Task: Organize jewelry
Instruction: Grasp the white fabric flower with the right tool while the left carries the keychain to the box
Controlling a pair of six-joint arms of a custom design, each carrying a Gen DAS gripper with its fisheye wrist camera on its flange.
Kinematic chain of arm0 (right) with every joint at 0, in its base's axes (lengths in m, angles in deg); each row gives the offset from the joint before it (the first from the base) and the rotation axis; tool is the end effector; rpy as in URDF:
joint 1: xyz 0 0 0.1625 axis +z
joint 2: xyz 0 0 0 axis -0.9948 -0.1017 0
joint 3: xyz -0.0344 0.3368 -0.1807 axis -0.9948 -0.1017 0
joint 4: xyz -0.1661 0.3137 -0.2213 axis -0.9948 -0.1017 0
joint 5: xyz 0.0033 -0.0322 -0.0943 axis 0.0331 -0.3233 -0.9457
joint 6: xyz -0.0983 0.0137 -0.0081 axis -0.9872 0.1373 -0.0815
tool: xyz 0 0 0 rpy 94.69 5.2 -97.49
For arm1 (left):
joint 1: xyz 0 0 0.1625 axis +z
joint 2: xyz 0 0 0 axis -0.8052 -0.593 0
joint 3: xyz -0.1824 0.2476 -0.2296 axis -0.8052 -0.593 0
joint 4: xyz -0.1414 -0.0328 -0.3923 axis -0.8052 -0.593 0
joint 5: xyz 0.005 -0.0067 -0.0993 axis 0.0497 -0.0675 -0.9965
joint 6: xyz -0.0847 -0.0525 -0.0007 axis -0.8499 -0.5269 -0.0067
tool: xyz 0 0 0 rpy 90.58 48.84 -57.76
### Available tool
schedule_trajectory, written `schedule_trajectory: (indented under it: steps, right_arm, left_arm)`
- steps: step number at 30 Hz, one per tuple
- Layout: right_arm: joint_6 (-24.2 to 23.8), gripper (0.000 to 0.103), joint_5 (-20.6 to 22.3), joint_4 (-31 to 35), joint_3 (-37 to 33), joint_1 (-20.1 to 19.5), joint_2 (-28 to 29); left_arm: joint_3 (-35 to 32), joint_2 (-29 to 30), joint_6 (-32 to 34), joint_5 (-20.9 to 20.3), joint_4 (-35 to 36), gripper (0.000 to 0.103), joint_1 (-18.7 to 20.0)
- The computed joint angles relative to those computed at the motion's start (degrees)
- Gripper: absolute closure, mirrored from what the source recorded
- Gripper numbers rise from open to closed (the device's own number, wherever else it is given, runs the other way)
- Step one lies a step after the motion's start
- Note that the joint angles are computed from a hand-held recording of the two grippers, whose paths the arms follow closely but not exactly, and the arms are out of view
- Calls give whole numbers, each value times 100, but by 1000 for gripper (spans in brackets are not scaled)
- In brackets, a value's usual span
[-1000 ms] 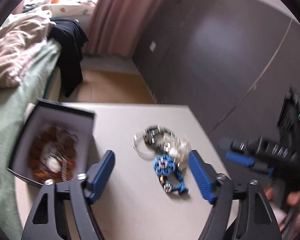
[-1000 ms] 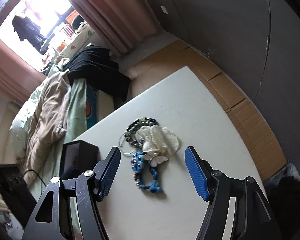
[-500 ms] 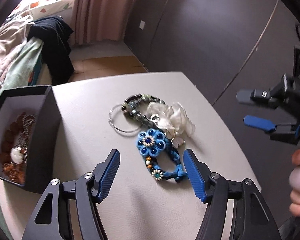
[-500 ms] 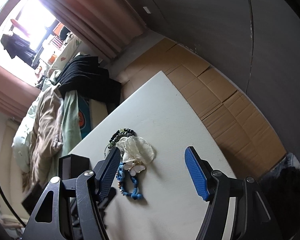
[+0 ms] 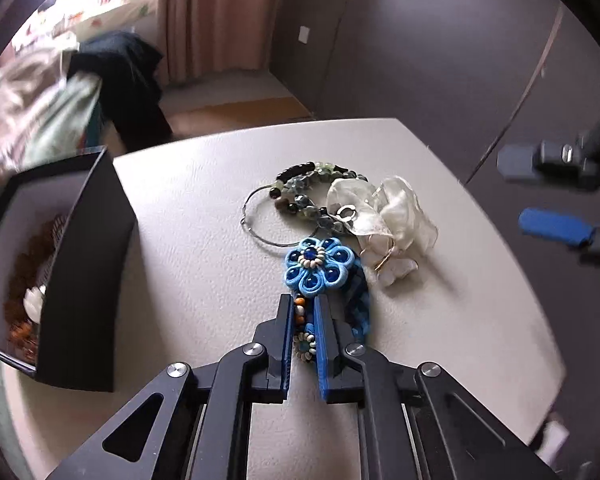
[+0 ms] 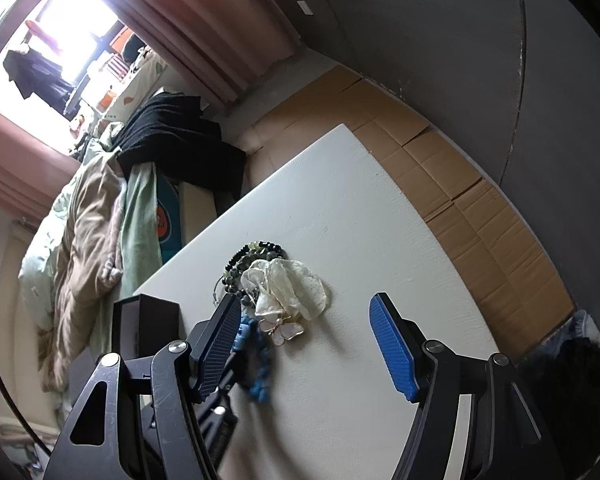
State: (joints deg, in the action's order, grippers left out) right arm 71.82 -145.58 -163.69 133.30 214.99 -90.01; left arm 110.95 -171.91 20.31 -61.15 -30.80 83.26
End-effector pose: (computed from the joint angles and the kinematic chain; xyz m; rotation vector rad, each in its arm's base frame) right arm 0.3004 -0.2439 0.0606 -0.2675 -2.6163 0.8776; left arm -0.0754 -0.2594 0.2045 0.6413 2.5760 -0.5333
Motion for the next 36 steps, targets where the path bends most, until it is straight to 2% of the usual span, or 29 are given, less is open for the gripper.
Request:
schedule_trajectory:
  steps: [5,15,16,20,24,25,26,28,36]
  right_arm:
    - [-122,36,59,5,-120,-64,216]
    - [-914,39,-78,-483,-486,-172,890]
    - [-941,42,-112,-415,-533,-192,925]
    - [-992,43,-154,-388,-608,-274,1052]
    - [-1071,68,-66,-398,-651,-404,1183]
    - [-1080,86,-47,-375,-657,-434,1205]
    - [-1069,98,-5,-368,-655,-462,1214]
    - [-1071,99,8,-558,-607,-442,1219]
    - [-1267,99,-221,-887,-723,47,1172]
  left_arm:
    - [-172,-312,57,-90,-47,97,291]
    - [-501,-958,136,-75,-68,98,407]
    - [-527,-1041,109,-85,-13,98,392]
    - [-642,-1190,165,-43,-23,98,434]
    - [-729,-1375,148,-11,27,98,445]
    - [-748,-1400,162,-9,11,98,456]
    - [-773,-1435,173,-1,0,98,468]
    - [-807,-1554,145,28,83,98,424]
    - [-956,-1819,185,209,65,98,485]
